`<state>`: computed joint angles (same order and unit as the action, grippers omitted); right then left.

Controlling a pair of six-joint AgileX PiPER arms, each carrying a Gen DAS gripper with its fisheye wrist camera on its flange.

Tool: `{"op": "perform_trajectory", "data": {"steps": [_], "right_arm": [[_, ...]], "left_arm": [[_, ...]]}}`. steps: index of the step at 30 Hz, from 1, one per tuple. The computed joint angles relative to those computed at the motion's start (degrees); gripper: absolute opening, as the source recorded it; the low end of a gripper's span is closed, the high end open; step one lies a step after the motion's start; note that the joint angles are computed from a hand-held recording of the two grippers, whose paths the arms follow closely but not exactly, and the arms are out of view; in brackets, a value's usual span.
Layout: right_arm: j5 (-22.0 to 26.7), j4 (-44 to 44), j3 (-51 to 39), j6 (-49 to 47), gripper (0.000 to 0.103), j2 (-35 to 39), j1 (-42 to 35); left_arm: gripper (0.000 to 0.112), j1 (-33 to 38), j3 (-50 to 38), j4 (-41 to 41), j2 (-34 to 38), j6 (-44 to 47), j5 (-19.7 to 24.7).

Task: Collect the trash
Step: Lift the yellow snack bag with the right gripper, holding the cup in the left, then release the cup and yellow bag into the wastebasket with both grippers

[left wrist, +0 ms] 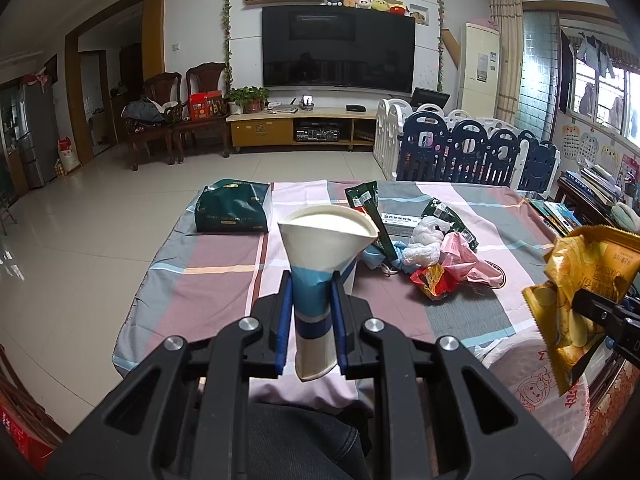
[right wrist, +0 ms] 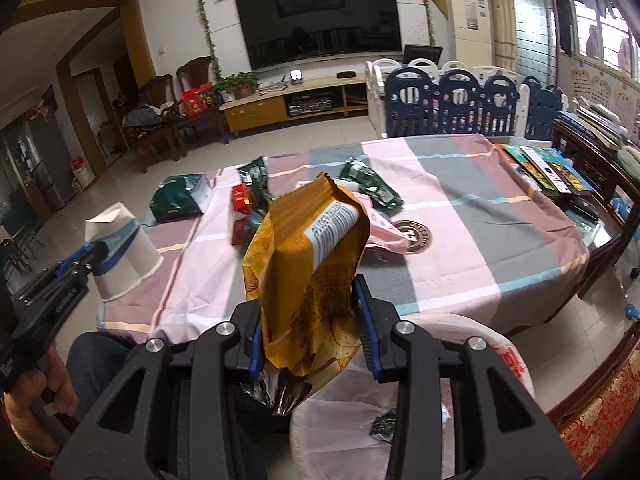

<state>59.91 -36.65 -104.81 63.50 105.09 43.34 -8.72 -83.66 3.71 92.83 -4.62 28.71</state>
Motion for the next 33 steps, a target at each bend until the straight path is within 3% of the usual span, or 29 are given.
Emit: {"op": "perform_trajectory", "data": {"steps": [10,14,17,19,21,24,29,30,33], "right_arm": [[2.8,1.7,18.6,6.1,0.039,-8.4,-1.7],[0.7,6.1,26.0,7.5,0.040,-10.2,-3.6],[-1.1,14.1,28.9,3.2,0.044,-9.4,-6.7],[-1.2,17.2,29.6,1.4,0.062,-8.4,-7.7],[-0.9,14.6,30.6,4.9,0.074,-9.2,-6.8],[-0.5,8.2,33.0,12.9,0.079,-12.8,-5.6],[2.0,0.6,36.2,23.9,0.083,-20.0,-5.7],[2.2,-0.2,36.7,24.7,0.083,-21.0,-6.0],[3.7,-1.4,36.9,25.4,0.084,-22.3,-6.2]], "left_arm": [[0.019,-1.6,-0.1,0.1,-0.8,0.7,0.8],[0.019,-2.7,-0.4,-1.7,-1.0,2.7,1.5],[0.019,-3.9,-0.4,-4.1,-1.0,5.4,2.2],[0.019,-4.8,-0.6,-6.8,-0.8,8.3,3.1],[0.019,-5.4,-1.1,-11.2,-0.1,12.8,4.6],[0.019,-5.1,-3.2,-22.7,2.1,23.4,9.5],[0.019,-6.2,-7.2,-38.4,8.2,38.2,22.0],[0.019,-6.7,-8.3,-40.9,9.9,40.4,25.0],[0.020,-10.2,-9.2,-42.2,12.6,44.4,28.5]]}}
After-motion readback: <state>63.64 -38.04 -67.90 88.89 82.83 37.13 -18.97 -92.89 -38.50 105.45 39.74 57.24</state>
